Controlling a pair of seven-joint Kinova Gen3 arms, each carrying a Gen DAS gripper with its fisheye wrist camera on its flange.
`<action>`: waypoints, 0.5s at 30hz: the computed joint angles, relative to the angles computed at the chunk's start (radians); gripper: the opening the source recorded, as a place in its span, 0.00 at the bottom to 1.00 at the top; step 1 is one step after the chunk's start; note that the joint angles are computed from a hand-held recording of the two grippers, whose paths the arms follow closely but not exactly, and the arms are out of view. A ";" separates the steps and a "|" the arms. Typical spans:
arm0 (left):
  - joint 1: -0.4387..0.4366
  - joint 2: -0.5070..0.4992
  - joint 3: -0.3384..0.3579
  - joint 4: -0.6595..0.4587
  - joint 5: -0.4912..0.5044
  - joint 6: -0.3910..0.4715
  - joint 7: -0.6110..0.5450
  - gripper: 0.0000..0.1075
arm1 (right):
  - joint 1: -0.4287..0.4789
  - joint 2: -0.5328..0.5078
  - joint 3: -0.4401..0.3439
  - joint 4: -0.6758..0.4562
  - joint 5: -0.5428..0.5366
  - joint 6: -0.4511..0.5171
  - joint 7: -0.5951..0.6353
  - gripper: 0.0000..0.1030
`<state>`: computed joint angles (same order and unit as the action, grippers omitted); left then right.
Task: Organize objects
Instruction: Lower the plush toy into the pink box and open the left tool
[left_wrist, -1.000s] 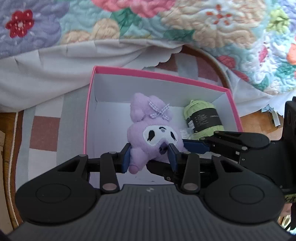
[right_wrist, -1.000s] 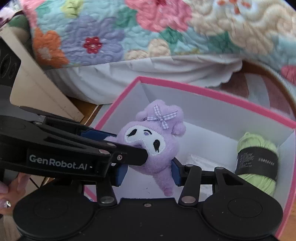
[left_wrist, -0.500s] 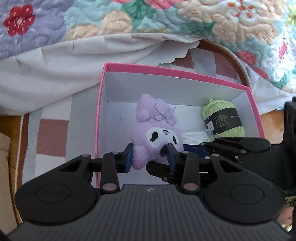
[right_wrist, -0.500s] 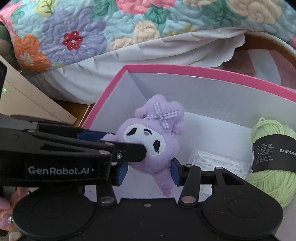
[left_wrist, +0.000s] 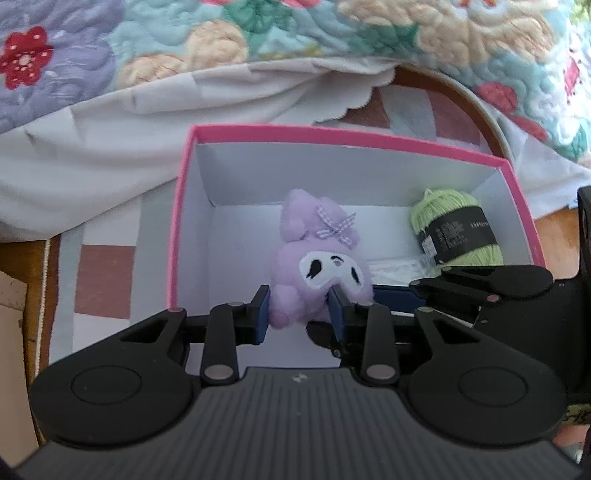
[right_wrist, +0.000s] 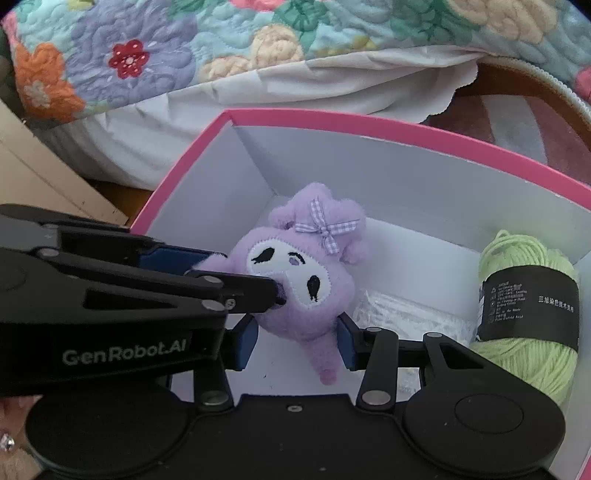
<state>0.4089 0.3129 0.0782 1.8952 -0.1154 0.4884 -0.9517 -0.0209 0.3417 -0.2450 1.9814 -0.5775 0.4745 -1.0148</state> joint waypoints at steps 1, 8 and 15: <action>0.005 -0.003 -0.007 0.004 -0.004 -0.005 0.012 0.29 | -0.016 -0.001 0.012 -0.002 0.015 -0.004 -0.018 0.48; 0.023 -0.025 -0.027 0.023 -0.035 -0.013 0.074 0.29 | 0.027 0.014 -0.015 -0.031 -0.016 0.056 0.037 0.58; 0.037 -0.061 -0.027 0.036 -0.075 0.001 0.153 0.29 | -0.032 -0.001 0.011 0.006 -0.010 -0.031 0.019 0.47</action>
